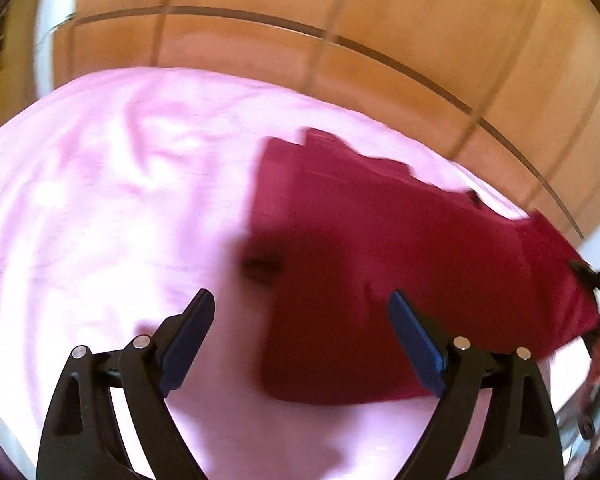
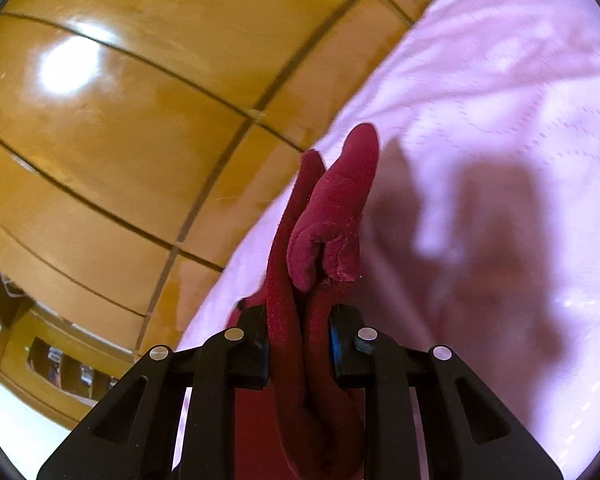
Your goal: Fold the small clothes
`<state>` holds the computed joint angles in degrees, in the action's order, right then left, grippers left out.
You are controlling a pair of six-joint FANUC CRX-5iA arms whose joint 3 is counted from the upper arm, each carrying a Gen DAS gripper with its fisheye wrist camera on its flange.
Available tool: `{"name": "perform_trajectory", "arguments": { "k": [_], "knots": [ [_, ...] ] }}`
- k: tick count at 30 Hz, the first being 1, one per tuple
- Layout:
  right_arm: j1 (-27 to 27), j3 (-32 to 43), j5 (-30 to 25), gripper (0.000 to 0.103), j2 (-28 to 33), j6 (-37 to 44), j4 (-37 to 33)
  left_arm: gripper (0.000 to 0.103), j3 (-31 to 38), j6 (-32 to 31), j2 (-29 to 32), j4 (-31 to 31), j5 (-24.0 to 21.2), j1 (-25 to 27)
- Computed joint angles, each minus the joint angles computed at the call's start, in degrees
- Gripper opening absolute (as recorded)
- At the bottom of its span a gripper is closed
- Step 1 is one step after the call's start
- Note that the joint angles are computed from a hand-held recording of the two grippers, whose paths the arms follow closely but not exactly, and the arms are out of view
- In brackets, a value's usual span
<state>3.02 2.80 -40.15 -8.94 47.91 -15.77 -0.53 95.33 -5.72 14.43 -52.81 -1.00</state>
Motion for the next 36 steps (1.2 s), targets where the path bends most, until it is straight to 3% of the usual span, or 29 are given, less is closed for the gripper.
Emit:
{"name": "perform_trajectory", "arguments": {
  "k": [13,26,28,33,36],
  "knots": [
    [9.0,9.4,-0.9,0.020,4.6,7.6,-3.1,0.089,-6.1,-0.6,-3.4,3.1,0.6,6.0],
    [17.2,18.5,-9.0,0.020,15.8,16.9,-9.6,0.090,-8.0,-0.1,-4.6,4.7,1.3,8.5],
    [18.8,18.1,-10.0,0.020,16.3,17.2,-8.7,0.090,-8.1,-0.3,-4.7,4.8,1.3,8.7],
    [24.1,16.5,-11.1,0.020,17.7,16.4,3.1,0.090,-8.1,0.1,-4.5,4.5,1.3,8.4],
    [24.2,16.6,-10.9,0.048,17.7,19.6,1.8,0.091,-7.9,0.2,-4.4,4.2,1.4,8.2]
  ]
}}
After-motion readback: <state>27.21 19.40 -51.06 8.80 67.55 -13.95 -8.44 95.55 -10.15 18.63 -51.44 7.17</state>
